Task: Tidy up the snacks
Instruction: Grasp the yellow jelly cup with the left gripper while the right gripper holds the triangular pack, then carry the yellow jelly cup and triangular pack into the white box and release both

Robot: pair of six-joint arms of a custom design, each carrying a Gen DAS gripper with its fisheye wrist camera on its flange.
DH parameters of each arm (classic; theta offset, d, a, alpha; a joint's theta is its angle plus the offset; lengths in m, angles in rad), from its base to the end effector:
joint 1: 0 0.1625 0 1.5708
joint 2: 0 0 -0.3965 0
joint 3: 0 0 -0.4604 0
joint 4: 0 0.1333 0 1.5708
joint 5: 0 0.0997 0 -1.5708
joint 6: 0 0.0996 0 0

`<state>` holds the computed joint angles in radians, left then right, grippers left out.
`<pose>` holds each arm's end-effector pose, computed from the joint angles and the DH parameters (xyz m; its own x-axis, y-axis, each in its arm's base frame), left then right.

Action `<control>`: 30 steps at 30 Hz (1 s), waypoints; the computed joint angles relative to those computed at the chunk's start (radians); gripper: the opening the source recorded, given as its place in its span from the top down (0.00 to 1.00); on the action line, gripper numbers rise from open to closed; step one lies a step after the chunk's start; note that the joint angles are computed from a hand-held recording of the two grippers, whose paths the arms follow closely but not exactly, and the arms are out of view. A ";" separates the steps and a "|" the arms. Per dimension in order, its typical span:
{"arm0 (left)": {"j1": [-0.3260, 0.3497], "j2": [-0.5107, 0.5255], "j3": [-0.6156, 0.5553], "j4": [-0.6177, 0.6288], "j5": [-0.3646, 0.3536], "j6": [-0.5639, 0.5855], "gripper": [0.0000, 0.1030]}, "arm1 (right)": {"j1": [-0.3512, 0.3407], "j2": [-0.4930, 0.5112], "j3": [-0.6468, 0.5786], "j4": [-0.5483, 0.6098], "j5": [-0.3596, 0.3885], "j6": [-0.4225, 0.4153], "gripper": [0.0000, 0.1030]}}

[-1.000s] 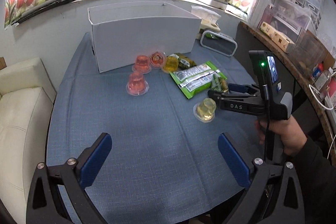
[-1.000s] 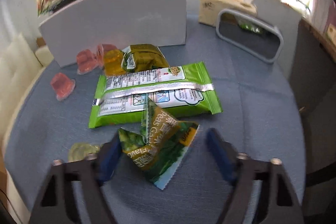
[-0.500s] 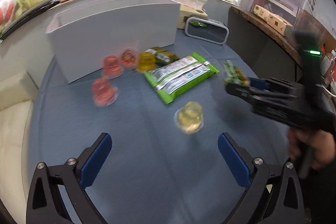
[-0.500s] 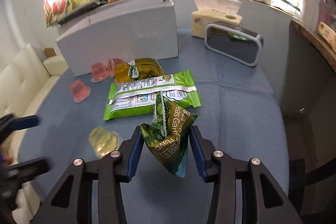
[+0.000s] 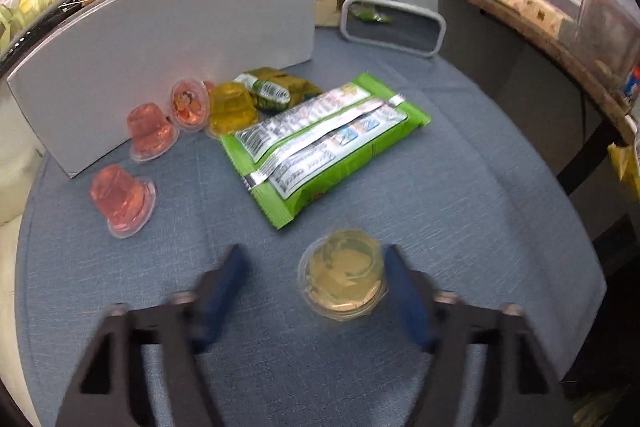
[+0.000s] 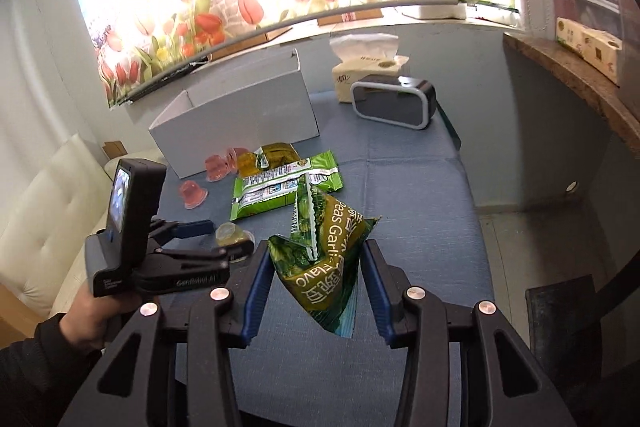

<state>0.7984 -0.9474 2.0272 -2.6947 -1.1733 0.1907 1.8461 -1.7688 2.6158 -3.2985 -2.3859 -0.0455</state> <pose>-0.2623 -0.5154 -0.0089 -0.5280 0.7554 -0.3881 0.8120 0.5829 0.0300 0.1518 -0.3136 0.2397 -0.8038 0.3255 0.4979 -0.2098 0.6281 -0.7493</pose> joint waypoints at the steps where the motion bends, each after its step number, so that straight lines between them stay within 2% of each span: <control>1: 0.004 -0.001 -0.004 0.006 -0.008 -0.002 0.57 | 0.002 -0.006 0.003 0.001 0.006 0.000 0.53; 2: 0.011 -0.004 -0.009 0.011 -0.026 -0.005 0.60 | 0.004 -0.007 0.005 -0.001 0.007 -0.002 0.53; 10: 0.031 -0.052 -0.001 0.021 -0.091 -0.004 0.60 | -0.004 -0.002 0.014 -0.010 0.045 0.011 0.53; 19: 0.027 -0.153 0.020 0.012 -0.126 0.027 0.60 | 0.003 0.090 -0.041 -0.048 0.079 -0.018 0.53; 24: 0.035 -0.170 -0.039 0.017 -0.130 0.038 0.60 | -0.010 0.178 -0.139 -0.045 0.134 -0.081 0.53; 30: 0.059 -0.120 -0.202 0.012 -0.122 0.054 0.60 | -0.034 0.315 -0.340 -0.025 0.221 -0.183 0.53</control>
<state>0.8576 -1.0671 1.8254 -2.6823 -1.2951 0.2442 1.8118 -1.4542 2.2763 -3.3236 -2.1650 -0.2282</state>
